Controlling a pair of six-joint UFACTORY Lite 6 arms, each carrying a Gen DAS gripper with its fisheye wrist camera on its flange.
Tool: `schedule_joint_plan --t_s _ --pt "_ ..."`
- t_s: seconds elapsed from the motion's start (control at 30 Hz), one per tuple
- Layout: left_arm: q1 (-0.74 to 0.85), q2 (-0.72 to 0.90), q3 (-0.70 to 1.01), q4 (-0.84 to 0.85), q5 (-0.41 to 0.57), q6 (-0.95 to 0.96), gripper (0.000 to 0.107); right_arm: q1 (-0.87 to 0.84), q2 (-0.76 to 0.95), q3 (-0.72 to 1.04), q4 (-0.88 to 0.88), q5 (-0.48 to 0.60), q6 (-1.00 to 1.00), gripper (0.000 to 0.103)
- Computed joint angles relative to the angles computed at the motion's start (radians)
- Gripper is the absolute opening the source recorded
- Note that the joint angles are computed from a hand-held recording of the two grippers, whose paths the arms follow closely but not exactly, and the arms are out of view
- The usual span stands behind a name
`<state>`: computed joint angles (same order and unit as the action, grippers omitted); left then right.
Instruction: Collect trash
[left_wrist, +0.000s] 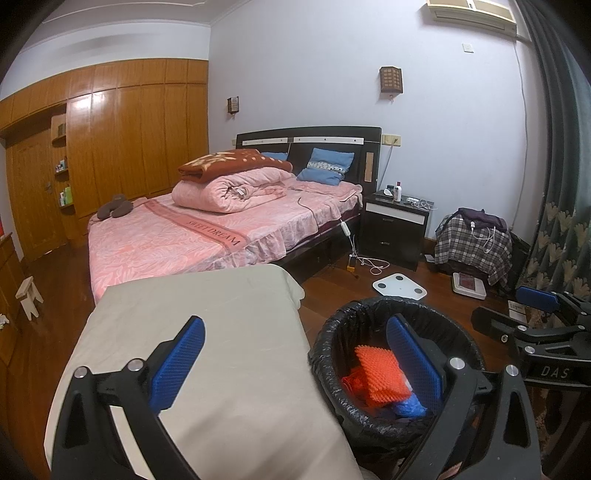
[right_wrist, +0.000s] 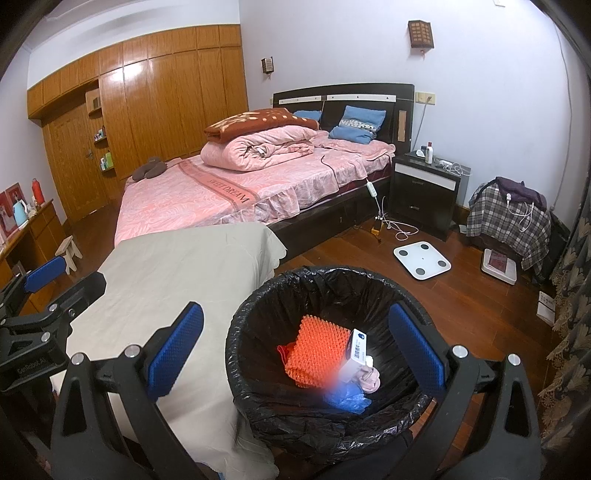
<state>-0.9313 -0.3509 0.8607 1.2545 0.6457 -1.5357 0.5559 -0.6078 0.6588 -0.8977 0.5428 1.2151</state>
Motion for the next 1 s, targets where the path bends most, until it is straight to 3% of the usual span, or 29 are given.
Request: schedule_joint_plan --t_s 1.0 --pt "-0.001 0.002 0.006 -0.007 0.003 0.009 0.097 -0.003 0.003 0.004 0.007 -0.001 -0.009 0.098"
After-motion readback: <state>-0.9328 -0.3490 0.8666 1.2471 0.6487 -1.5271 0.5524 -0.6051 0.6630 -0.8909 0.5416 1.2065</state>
